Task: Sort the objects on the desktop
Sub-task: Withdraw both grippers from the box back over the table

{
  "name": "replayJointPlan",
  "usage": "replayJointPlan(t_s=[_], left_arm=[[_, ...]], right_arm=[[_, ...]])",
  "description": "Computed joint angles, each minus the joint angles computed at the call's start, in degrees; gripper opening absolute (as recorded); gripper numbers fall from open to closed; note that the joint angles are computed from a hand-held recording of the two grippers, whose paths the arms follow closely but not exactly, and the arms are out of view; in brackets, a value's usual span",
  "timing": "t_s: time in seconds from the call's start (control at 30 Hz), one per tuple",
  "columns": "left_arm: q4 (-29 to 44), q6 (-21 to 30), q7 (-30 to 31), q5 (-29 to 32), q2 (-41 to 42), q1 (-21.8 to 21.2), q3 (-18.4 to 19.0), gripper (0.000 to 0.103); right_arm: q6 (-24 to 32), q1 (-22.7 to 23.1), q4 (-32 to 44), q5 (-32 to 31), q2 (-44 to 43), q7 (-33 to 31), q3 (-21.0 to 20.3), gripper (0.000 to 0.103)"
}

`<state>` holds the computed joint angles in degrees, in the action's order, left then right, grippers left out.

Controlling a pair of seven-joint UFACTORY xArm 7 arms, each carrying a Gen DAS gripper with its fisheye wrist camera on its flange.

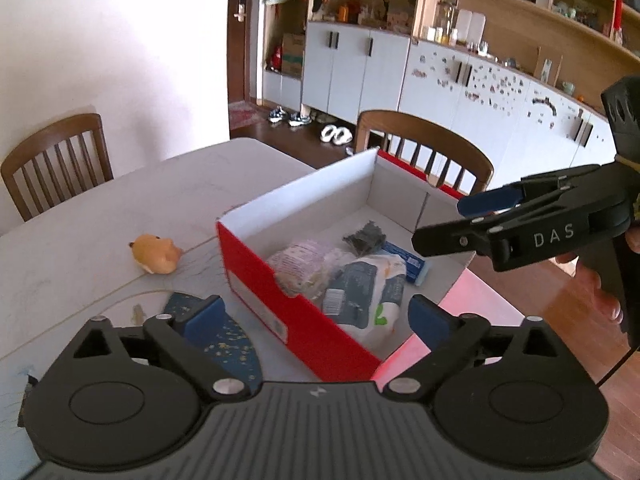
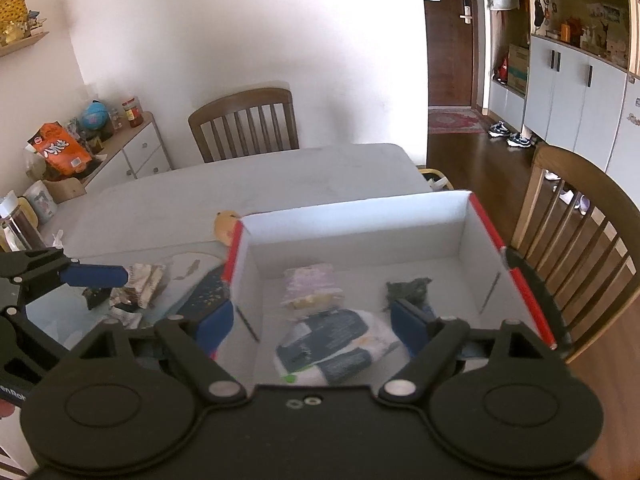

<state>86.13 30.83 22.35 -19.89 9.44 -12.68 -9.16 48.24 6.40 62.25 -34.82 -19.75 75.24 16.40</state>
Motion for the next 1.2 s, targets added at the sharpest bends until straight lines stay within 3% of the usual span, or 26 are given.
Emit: replayJointPlan(t_s=[0.23,0.53,0.87,1.0,1.2], left_arm=[[-3.8,-0.1,4.9,-6.1,-3.0,2.9,1.1,0.103],[-7.3,-0.8,7.8,-9.6,-5.6,5.9,3.9,0.103],[-10.9,-0.9,12.3,-13.0,-7.3,9.0,6.2,0.103],[-12.2,-1.8,14.5,-14.4,-7.6,10.1,7.0,0.103],[-13.8,-2.2,15.8,-15.0,-7.6,11.7,8.0,0.103]], right_arm=[[2.6,1.6,6.2,-3.1,5.8,2.9,1.3,0.087],[6.6,7.9,16.1,-8.3,15.1,5.7,-0.5,0.089],[7.4,15.8,26.8,-12.0,25.0,6.1,-5.7,0.092],[10.5,19.3,33.4,-13.2,30.3,4.2,-7.9,0.096],[9.0,22.0,39.3,-11.5,35.7,3.2,-11.5,0.099]])
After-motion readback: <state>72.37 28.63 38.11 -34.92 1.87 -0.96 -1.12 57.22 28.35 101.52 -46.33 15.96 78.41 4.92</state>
